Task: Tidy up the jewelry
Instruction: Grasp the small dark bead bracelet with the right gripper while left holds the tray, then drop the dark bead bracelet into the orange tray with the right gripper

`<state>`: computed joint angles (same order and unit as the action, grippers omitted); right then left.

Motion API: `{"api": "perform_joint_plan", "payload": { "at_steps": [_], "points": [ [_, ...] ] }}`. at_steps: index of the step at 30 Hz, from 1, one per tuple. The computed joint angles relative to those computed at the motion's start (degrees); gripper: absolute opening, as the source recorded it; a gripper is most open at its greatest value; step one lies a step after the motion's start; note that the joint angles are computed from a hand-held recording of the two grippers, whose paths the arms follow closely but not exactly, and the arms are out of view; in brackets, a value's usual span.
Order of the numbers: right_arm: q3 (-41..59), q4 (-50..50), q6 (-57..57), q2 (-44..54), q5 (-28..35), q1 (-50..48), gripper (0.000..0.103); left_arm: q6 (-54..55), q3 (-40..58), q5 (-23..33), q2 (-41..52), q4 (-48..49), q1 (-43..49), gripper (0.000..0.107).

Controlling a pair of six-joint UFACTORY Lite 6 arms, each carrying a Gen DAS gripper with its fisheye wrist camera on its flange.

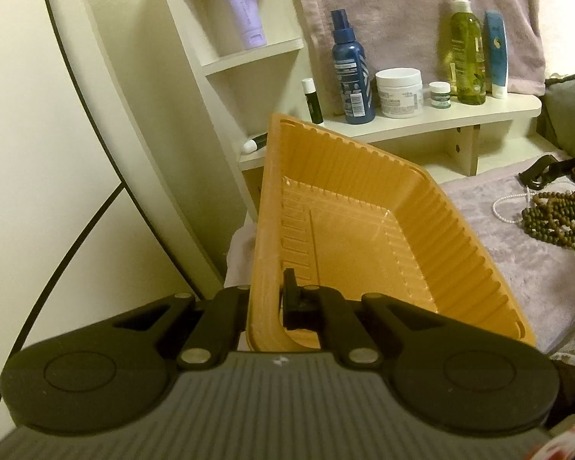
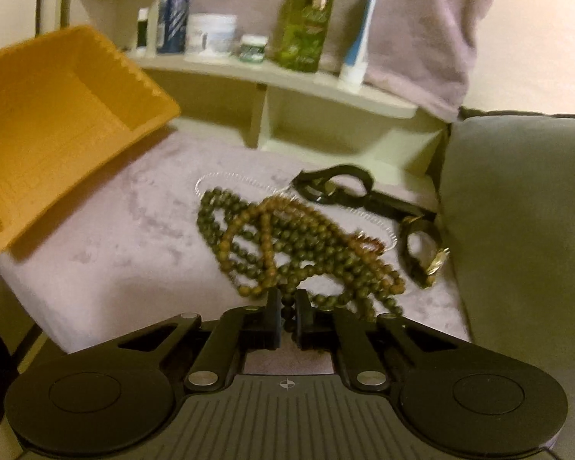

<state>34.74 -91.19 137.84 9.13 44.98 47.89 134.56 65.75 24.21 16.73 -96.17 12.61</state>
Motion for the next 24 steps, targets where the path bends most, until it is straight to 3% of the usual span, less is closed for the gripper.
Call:
{"api": "perform_joint_plan", "payload": {
  "at_steps": [6,11,17,24],
  "points": [
    [1.7,2.6,-5.1,-6.3,2.3,1.1,0.007,-1.6,0.7,0.9,1.0,1.1,0.6,0.003],
    [7.8,-5.0,-1.5,-7.7,-2.5,0.6,0.007,-2.8,1.5,1.4,1.8,2.1,1.0,0.003],
    [23.3,-21.5,9.4,5.4,-12.9,-2.2,0.007,-4.2,2.2,2.0,2.7,3.3,1.4,0.003],
    [36.9,-28.1,14.0,19.0,-20.2,-3.8,0.007,-5.7,2.9,2.5,2.9,4.9,1.7,0.003]
  ]
}}
